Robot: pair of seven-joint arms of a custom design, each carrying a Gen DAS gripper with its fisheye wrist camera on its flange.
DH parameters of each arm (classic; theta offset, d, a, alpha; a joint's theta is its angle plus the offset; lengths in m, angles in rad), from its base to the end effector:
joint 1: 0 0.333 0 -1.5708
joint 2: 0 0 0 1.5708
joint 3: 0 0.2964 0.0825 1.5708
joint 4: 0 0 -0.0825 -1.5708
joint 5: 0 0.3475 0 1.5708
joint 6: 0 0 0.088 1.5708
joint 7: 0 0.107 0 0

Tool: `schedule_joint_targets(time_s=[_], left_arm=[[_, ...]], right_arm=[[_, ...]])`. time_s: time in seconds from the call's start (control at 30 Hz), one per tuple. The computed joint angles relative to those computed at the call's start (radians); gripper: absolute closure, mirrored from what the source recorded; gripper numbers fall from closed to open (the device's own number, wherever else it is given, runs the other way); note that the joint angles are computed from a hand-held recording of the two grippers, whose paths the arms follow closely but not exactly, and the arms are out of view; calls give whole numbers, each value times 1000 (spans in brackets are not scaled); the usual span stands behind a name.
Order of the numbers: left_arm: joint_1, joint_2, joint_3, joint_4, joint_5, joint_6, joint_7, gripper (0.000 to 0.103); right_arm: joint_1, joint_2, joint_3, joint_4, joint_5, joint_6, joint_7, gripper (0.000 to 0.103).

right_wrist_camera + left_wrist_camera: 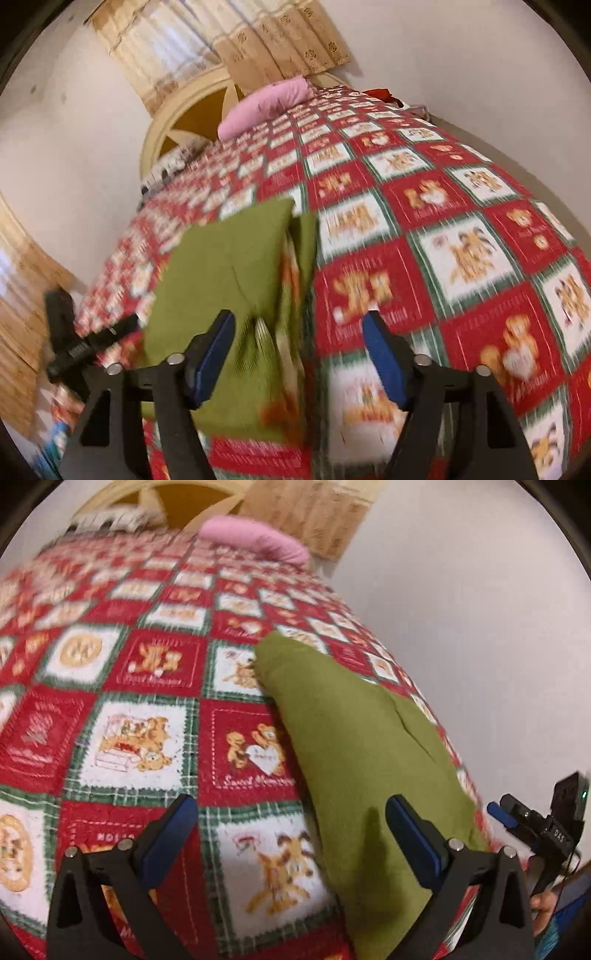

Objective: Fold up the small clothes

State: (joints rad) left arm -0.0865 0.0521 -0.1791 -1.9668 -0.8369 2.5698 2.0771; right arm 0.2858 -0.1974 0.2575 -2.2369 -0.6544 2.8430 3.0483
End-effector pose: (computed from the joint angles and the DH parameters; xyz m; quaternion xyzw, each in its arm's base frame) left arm 0.5587 -0.1379 0.4990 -0.5902 0.7036 -0.3957 0.0044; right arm 0.4116 0.2948 0.5308 -0.5123 0.7450 -0.1427 0.4027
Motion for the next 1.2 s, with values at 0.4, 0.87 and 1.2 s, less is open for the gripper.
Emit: schedule_joint_targets(time_s=[0.4,0.87,1.2], left_arm=[[-55,130,-57,109,203,62,-151,0],[-71,21,-82,0,152,167,-67,63],[-210,-299,11,-201,-26,121,168,66]], right_arm=[[120,321,-144,202,603,145,-686,22],[294,304,-250,335,38,-100,-263,76],[348,65,-18,316,-330,-553,73,77]])
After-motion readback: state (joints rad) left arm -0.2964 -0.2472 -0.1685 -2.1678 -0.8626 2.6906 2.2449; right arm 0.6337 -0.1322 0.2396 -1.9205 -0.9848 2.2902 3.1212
